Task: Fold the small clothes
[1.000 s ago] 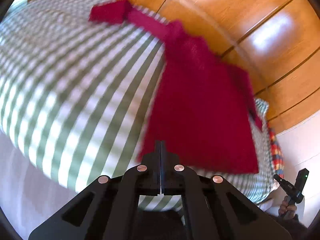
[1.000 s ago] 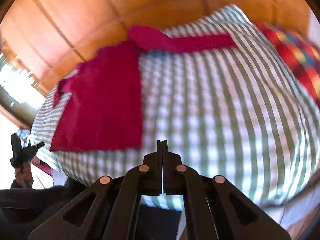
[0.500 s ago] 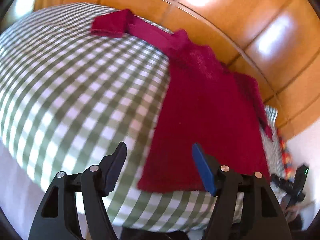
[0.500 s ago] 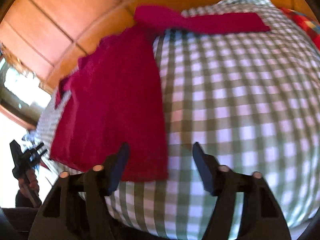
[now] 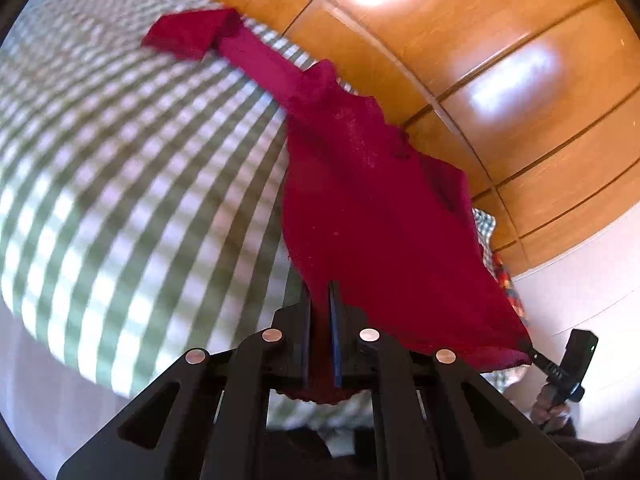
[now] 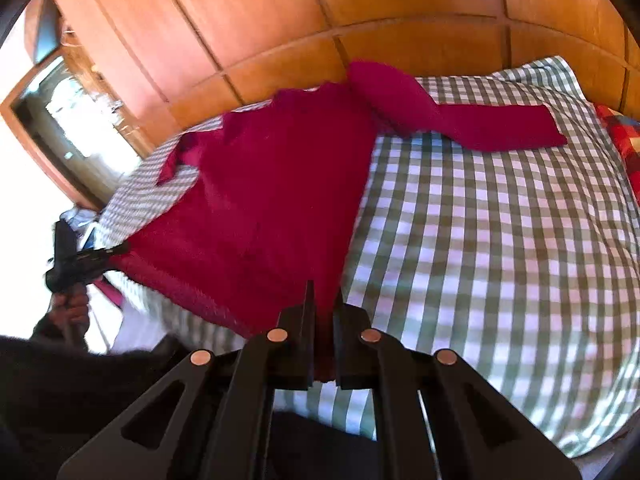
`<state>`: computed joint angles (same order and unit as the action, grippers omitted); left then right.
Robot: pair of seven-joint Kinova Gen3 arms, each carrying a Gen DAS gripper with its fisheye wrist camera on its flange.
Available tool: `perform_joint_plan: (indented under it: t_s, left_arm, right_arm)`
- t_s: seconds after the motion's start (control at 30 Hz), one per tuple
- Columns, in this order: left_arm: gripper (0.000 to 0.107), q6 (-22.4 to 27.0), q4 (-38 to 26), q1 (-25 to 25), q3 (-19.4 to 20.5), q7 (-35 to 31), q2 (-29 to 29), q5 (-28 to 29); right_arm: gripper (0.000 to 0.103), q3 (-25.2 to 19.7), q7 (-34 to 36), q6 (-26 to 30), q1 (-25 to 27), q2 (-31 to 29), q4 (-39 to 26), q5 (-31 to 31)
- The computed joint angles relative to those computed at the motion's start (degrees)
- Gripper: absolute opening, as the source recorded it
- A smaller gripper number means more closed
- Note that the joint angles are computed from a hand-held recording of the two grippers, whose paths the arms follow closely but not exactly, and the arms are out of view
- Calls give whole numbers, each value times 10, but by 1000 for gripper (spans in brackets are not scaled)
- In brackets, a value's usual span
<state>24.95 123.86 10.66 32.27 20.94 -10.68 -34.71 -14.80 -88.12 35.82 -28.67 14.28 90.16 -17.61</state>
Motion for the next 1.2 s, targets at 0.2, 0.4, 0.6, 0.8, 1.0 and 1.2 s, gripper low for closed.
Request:
perform_joint_plan:
  t_s: [0.2, 0.4, 0.6, 0.8, 1.0, 1.2]
  left_arm:
    - [7, 96, -36, 83, -15, -48, 81, 74]
    - [7, 156, -59, 136, -61, -73, 63, 78]
    - [19, 251, -101, 157, -75, -24, 59, -4]
    - [19, 267, -156, 190, -109, -42, 111, -77]
    - [19, 238, -219, 224, -143, -121, 180, -74]
    - [19, 218, -264, 237, -177, -204, 224, -29]
  right_arm:
    - [5, -44, -75, 75, 4, 60, 3, 73]
    - [6, -67, -57, 96, 19, 95, -9, 45]
    - [54, -68, -141, 56, 44, 93, -51, 113]
    - [54, -6, -281, 30, 71, 154, -157, 154]
    - [54, 70, -398, 33, 70, 263, -316, 151]
    - [54, 178, -443, 68, 31, 361, -475, 119]
